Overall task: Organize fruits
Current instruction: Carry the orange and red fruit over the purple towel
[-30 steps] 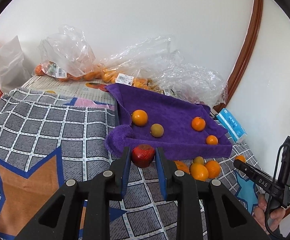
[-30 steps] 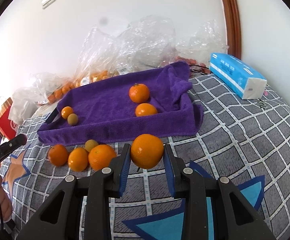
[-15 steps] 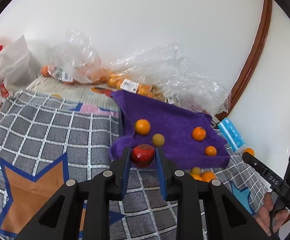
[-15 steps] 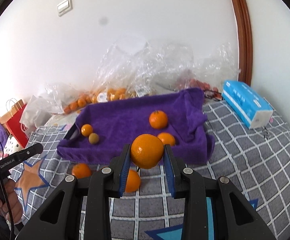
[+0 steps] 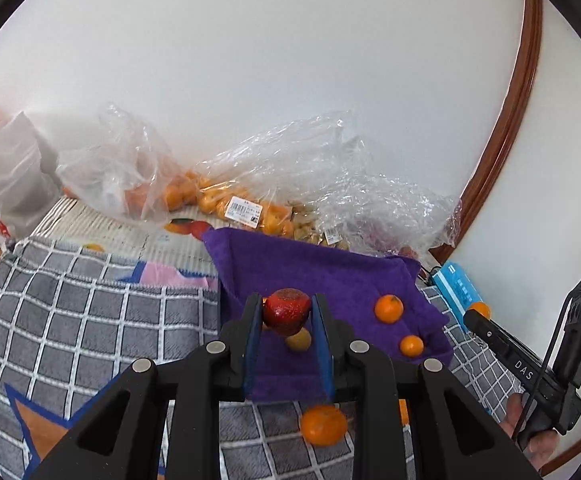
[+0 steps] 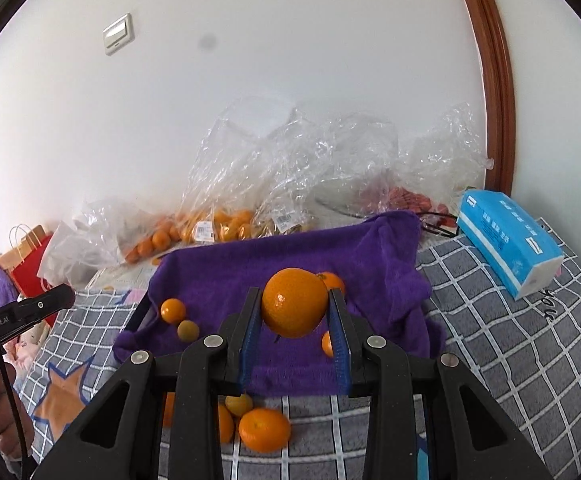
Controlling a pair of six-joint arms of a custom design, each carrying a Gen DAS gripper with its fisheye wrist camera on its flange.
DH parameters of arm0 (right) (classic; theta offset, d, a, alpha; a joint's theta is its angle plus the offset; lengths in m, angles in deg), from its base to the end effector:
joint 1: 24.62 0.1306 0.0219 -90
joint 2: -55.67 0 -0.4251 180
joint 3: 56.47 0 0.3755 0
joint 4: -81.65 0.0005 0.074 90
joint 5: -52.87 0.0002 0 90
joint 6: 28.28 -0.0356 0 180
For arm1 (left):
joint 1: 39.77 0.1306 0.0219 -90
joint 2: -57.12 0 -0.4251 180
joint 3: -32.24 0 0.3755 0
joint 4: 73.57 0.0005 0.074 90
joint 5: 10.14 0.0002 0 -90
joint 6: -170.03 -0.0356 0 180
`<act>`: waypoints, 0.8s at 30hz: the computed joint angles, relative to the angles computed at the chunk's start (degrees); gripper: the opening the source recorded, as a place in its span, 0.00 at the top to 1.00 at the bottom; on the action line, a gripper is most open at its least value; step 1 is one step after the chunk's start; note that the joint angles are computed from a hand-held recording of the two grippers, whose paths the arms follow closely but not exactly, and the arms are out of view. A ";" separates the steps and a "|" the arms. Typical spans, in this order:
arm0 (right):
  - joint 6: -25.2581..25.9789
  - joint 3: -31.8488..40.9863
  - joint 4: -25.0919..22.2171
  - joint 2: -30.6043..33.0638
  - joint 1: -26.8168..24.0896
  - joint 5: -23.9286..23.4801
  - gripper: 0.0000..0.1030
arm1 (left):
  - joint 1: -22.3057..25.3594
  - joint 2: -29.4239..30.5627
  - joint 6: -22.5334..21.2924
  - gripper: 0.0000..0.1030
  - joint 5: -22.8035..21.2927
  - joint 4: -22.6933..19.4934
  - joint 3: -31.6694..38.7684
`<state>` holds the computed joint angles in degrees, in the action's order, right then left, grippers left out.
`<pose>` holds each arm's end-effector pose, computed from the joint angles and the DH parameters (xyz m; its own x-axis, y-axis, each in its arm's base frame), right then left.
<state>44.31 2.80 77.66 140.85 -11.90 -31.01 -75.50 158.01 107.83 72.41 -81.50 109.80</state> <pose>0.4093 0.0880 0.3354 -0.5025 0.1916 -0.8431 0.0226 0.9777 0.2087 0.4410 -0.3122 0.3424 -0.6007 -0.1375 -0.7875 0.2361 0.9106 -0.3392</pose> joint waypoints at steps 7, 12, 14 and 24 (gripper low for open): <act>-0.08 3.66 -0.03 4.01 -1.15 1.72 0.69 | 0.73 4.07 -0.87 0.77 1.20 0.11 5.13; -1.14 5.67 1.54 7.03 -2.29 -0.21 0.69 | 1.53 6.48 -0.30 0.77 3.19 3.20 5.06; -1.38 6.03 2.18 8.38 -2.63 -0.75 0.69 | 1.99 7.36 0.26 0.77 3.40 3.81 4.61; 1.40 6.05 2.00 11.67 -3.80 2.09 0.69 | 3.09 10.46 1.96 0.77 3.83 2.86 5.35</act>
<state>45.71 8.85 79.67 152.52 -15.70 -28.92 -72.41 168.47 109.79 76.24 -78.64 115.15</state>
